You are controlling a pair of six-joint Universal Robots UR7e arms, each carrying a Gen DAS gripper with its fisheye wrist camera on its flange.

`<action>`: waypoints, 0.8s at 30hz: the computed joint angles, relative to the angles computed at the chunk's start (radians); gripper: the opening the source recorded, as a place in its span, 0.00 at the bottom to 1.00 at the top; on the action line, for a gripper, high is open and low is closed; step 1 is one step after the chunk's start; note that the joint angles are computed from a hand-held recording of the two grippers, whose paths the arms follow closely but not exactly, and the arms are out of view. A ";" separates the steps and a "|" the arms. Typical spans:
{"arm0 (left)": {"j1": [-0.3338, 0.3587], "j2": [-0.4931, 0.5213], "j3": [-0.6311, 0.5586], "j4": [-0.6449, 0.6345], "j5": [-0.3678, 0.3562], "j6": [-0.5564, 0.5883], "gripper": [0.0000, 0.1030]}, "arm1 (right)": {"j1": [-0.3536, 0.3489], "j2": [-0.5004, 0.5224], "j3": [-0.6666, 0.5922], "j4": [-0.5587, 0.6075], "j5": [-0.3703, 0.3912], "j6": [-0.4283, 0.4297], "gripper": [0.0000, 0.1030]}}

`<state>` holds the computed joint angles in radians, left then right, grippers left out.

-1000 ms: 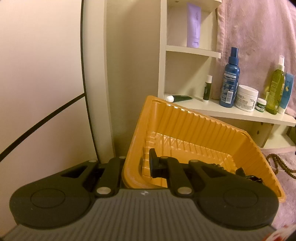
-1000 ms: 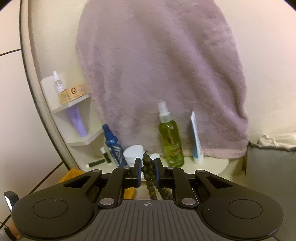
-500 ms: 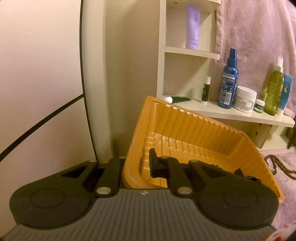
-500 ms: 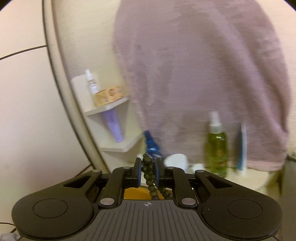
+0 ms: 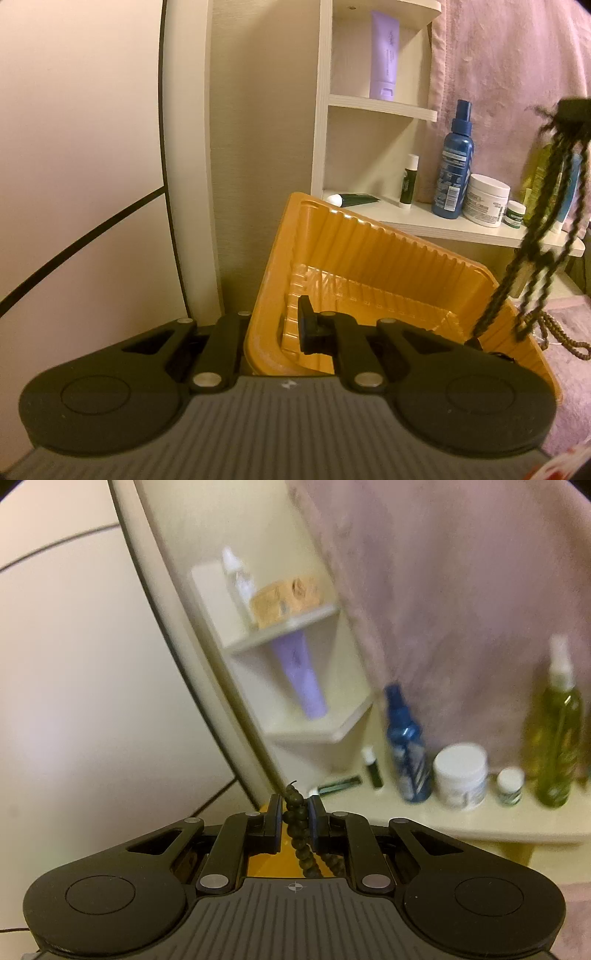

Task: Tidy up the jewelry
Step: 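Carry the dark bead necklace into the orange tray and open the right gripper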

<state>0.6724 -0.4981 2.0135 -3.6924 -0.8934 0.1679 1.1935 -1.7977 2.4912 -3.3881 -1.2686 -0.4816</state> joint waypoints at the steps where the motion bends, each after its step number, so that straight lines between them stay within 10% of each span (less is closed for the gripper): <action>1: 0.000 0.000 0.000 0.000 -0.001 0.001 0.10 | 0.006 0.017 -0.004 -0.003 -0.008 0.003 0.14; 24: 0.001 0.001 -0.005 0.007 0.000 0.005 0.10 | -0.011 0.194 -0.035 -0.003 -0.083 0.021 0.14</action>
